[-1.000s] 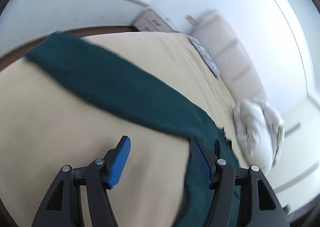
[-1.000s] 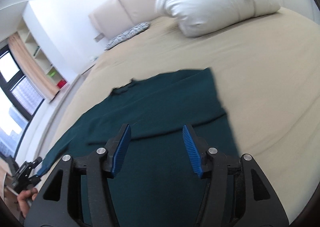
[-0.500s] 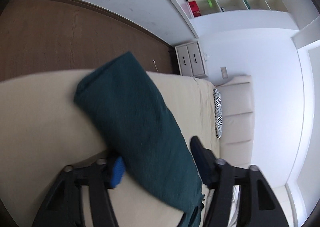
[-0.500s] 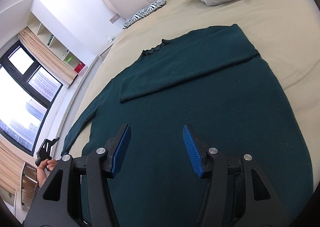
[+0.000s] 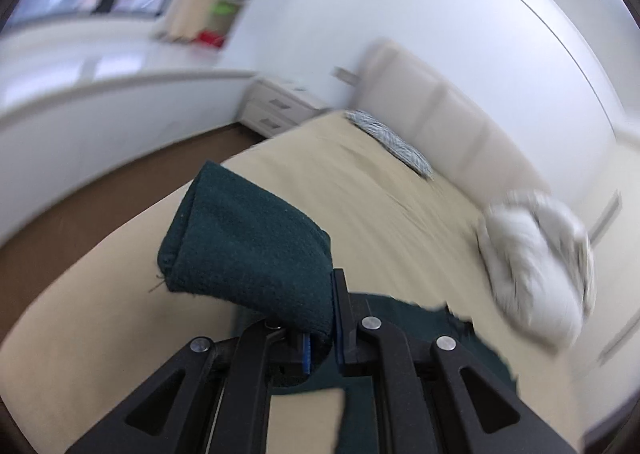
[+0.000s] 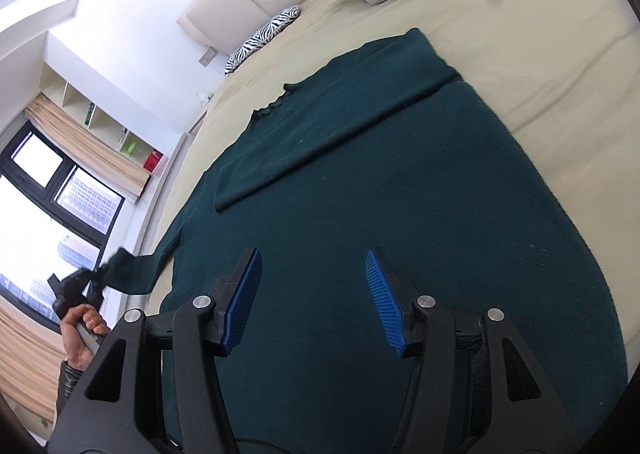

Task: Fold small clothes
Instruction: 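Grasp the other sleeve cuff with the left gripper, then lay the held sleeve across the sweater body with the left gripper, release, then grasp the sweater fabric near the folded sleeves with the right gripper and lift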

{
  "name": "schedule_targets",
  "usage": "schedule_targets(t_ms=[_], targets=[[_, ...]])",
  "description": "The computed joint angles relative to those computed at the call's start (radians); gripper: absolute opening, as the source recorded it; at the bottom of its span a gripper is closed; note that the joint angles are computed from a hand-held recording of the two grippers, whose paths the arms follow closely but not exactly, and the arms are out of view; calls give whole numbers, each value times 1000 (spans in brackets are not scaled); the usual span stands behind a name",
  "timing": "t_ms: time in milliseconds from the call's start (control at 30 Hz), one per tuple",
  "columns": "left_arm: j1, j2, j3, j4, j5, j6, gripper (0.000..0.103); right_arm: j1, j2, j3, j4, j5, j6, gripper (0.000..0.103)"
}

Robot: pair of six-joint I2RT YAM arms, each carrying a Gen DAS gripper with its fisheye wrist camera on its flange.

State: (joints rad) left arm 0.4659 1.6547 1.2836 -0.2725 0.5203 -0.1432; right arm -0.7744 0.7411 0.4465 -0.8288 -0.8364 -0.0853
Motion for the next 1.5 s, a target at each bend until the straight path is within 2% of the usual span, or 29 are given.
schedule_targets(t_ms=[200,300,367,433,467,500,600,667,700,767,800,900,1000,1067,1133,1233,1300,1333,1367,1500], targets=[[-449,-88,-115,44,-308,163,9,-280,150,44,-147,-105,-323,52],[-707,-106,-257,135,-529,277,13,-381,233,66,-193,-128,-447,52],[-822,-72,-302,172,-639,322,15,-432,284,82,-211,-129,-516,52],[-880,-57,-365,211,-700,341,34,-468,310,91,-222,-122,-559,52],[-892,-51,-381,223,-710,341,53,-487,329,94,-215,-117,-574,52],[-900,-60,-410,235,-712,333,62,-494,347,97,-208,-115,-574,52],[-868,-115,-465,197,-663,307,64,-469,380,103,-159,-104,-533,53],[-829,-179,-509,165,-603,279,72,-413,363,101,-122,-98,-469,54],[-789,-226,-538,144,-550,272,72,-369,360,106,-102,-100,-425,54],[-731,-310,-591,115,-482,255,72,-241,346,105,-12,-100,-268,62],[-709,-334,-608,109,-462,249,72,-183,321,105,18,-94,-196,62],[-560,-376,-629,74,-346,230,72,86,296,107,227,-38,82,62],[-440,-366,-626,60,-269,227,72,310,405,140,407,67,282,62],[-351,-354,-617,47,-211,234,72,405,505,171,497,109,352,62],[-302,-343,-612,51,-183,239,72,484,631,227,521,179,387,62],[-237,-327,-604,47,-137,250,72,538,775,293,562,254,424,49],[-204,-312,-600,55,-106,238,72,564,780,316,558,290,398,32],[-192,-310,-598,57,-96,232,72,576,781,333,532,311,376,15],[-174,-310,-597,62,-81,223,72,585,778,351,505,321,349,7],[-135,-289,-564,66,-41,198,72,640,664,398,440,407,241,7]])
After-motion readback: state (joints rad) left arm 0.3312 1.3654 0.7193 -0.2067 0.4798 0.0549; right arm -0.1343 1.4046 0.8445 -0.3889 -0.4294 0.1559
